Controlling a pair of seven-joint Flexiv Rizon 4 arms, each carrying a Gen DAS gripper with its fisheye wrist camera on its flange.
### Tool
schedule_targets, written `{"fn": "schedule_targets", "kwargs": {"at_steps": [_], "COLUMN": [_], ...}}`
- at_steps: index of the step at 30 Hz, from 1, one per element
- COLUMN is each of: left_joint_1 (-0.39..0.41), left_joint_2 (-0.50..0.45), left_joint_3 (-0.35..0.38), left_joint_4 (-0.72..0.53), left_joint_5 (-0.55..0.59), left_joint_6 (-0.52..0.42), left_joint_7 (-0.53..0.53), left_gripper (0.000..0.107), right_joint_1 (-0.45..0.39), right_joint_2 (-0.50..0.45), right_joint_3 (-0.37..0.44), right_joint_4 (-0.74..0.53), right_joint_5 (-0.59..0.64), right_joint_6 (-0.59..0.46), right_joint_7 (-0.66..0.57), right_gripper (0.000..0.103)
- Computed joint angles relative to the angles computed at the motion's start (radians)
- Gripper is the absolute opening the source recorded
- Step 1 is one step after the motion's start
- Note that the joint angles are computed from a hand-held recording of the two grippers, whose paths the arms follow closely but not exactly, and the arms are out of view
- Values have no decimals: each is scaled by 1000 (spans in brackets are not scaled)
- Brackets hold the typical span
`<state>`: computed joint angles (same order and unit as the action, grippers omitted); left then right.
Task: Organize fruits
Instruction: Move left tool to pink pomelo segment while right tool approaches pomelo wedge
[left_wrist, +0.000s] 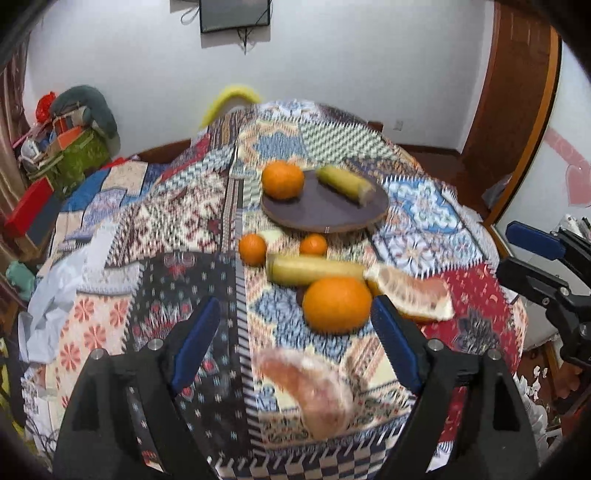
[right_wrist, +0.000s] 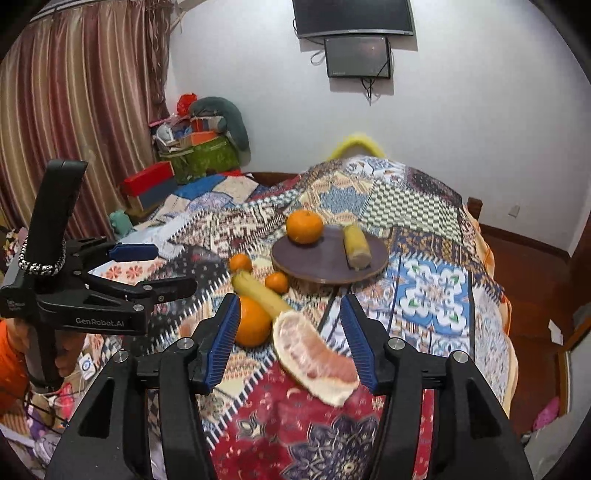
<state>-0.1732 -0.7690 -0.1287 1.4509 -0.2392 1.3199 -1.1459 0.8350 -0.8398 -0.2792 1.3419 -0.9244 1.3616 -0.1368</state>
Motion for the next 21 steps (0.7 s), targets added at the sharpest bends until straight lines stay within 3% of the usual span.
{"fn": "schedule_targets", "kwargs": {"at_steps": [3, 13, 16, 21], "left_joint_1": [-19, -33, -38, 17], "left_joint_2": [-6, -50, -62, -62], "left_joint_3": [33, 46, 64, 7], "left_joint_4": [18, 19, 10, 35], "left_joint_5": [16, 40, 58, 31], "left_joint_6": [-8, -84, -92, -77], "left_joint_7": [-27, -63, -70, -17], "left_gripper": [84, 84, 85, 93], "right_joint_1": [-7, -23, -41, -55], "right_joint_2": [-7, -29, -49, -75], "right_joint_3": [23, 80, 110, 137], "right_joint_4": [12, 22, 5, -15], "right_joint_5": [20, 102, 147, 209], "right_joint_6": [-4, -51, -56, -48], "right_joint_7": [-9, -78, -113, -172], "right_gripper": [52, 53, 60, 64]}}
